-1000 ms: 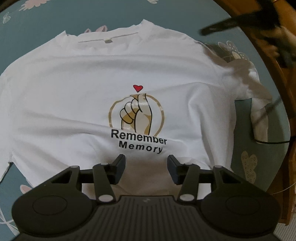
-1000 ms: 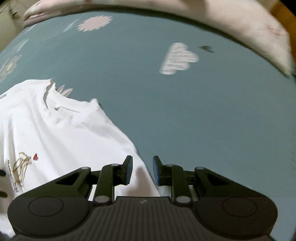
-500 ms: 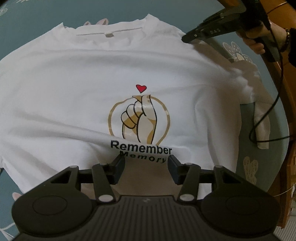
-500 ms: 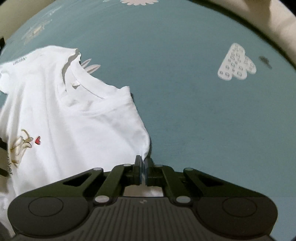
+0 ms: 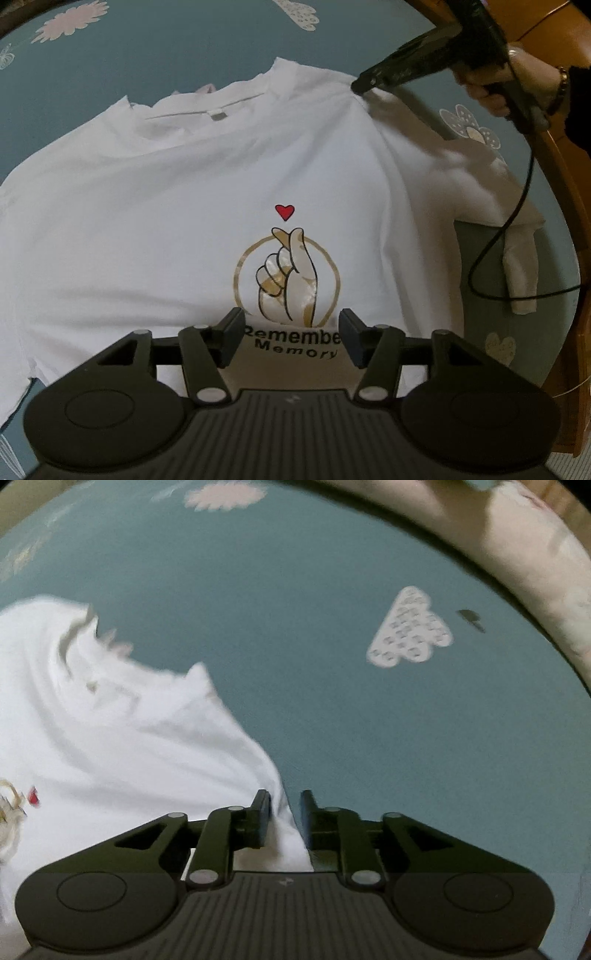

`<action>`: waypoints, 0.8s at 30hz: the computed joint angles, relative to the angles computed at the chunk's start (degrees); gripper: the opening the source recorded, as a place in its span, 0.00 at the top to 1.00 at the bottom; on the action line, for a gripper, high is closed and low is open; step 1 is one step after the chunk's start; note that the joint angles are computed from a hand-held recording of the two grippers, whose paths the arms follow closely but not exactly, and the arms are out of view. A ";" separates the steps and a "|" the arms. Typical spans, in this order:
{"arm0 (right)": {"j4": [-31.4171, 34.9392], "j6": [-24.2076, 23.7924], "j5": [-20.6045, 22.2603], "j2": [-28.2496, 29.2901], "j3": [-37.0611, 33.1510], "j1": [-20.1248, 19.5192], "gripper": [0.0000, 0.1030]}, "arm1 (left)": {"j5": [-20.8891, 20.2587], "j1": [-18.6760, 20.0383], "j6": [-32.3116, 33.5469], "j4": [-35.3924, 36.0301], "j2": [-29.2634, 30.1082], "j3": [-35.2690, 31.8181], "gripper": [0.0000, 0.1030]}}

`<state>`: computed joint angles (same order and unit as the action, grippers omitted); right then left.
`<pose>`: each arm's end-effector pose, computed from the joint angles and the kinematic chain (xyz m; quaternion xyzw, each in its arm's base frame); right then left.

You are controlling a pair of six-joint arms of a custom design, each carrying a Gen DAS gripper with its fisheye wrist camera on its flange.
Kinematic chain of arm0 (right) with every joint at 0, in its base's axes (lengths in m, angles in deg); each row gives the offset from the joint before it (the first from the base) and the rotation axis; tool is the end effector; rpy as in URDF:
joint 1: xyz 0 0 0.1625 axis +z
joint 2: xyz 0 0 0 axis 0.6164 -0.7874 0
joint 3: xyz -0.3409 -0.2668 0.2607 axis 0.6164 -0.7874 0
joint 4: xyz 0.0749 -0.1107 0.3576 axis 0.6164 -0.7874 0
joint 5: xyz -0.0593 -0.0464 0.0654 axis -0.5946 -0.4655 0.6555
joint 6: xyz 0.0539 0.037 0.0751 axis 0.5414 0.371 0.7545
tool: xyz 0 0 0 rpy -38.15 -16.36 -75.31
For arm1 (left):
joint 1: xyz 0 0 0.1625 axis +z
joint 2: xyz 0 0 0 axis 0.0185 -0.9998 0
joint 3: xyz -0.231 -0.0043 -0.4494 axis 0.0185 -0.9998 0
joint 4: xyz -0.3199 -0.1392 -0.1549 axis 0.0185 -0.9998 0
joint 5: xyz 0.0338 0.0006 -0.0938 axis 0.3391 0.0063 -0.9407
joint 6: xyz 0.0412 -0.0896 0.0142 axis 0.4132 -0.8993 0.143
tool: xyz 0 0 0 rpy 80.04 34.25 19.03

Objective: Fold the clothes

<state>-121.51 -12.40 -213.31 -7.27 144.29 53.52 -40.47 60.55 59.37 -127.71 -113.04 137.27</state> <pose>0.0960 -0.7559 0.1778 0.2708 -0.8907 0.0979 0.3518 -0.1518 -0.6485 0.1764 0.3046 0.9269 0.0129 0.2191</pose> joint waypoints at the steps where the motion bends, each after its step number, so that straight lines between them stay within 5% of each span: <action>1: -0.57 0.70 1.27 -0.67 0.52 -0.01 0.78 | 0.03 0.00 0.52 -0.65 -0.24 0.32 0.46; 9: 2.21 -1.18 6.75 0.09 -2.31 0.22 0.68 | 3.54 2.35 6.91 -4.88 1.56 -7.05 0.49; 15: 1.12 -0.66 9.69 1.32 -2.80 -0.34 0.68 | 8.40 5.14 23.22 -7.77 10.21 -22.69 0.67; 20: -0.33 -0.93 11.27 1.36 -1.76 -1.12 0.68 | 8.77 7.04 33.48 -1.51 16.89 -34.13 0.67; 24: -1.14 -0.70 11.67 1.19 -1.19 -1.76 0.68 | 8.70 7.38 39.74 1.85 17.73 -35.43 0.67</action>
